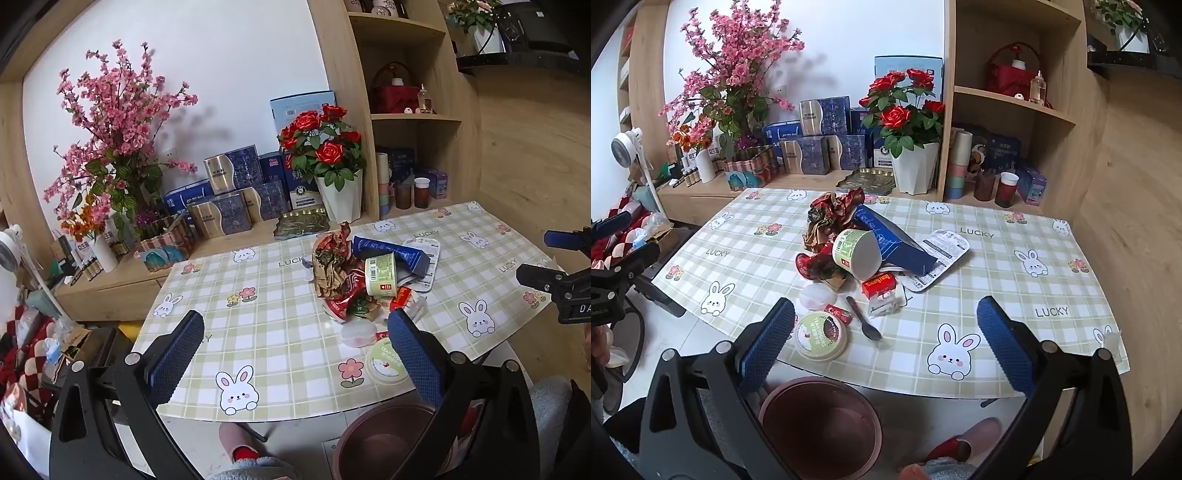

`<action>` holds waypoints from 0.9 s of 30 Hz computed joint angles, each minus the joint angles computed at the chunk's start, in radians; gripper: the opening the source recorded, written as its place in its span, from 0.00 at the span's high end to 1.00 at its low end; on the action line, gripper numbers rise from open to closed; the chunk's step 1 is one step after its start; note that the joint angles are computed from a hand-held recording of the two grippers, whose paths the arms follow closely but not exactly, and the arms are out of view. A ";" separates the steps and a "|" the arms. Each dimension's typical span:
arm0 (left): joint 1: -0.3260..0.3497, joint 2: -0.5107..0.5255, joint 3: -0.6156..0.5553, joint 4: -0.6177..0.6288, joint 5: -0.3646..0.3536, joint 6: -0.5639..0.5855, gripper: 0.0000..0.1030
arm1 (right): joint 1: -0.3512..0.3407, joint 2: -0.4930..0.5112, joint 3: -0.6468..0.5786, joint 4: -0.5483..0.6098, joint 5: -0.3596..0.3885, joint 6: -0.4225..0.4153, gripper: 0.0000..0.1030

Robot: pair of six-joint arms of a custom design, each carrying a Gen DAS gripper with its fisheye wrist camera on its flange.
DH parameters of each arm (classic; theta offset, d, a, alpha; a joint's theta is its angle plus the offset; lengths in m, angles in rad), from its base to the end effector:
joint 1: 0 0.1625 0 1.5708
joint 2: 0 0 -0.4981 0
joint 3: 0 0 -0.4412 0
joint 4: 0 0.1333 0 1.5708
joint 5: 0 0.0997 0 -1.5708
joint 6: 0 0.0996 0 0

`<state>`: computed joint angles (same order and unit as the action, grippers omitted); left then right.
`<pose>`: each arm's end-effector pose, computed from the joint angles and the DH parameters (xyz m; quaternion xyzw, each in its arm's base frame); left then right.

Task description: Collect trash

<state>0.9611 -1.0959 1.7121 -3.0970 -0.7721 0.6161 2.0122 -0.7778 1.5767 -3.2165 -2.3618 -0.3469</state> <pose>-0.2353 -0.6942 0.3866 0.3363 0.7752 -0.4038 0.3506 0.3902 -0.6796 0.2242 0.1769 -0.8376 0.3953 0.3330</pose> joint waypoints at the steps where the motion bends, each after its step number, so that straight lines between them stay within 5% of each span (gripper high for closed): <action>1: 0.000 0.000 0.000 0.004 0.001 -0.003 0.05 | 0.000 0.000 0.000 0.000 0.000 0.000 0.05; 27: 0.000 -0.002 -0.001 0.011 -0.001 -0.009 0.05 | 0.000 -0.002 0.001 0.007 0.006 0.007 0.05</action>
<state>0.9616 -1.0975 1.7109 -3.0857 -0.7735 0.6076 2.0123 -0.7799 1.5780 -3.2092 -2.3562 -0.3398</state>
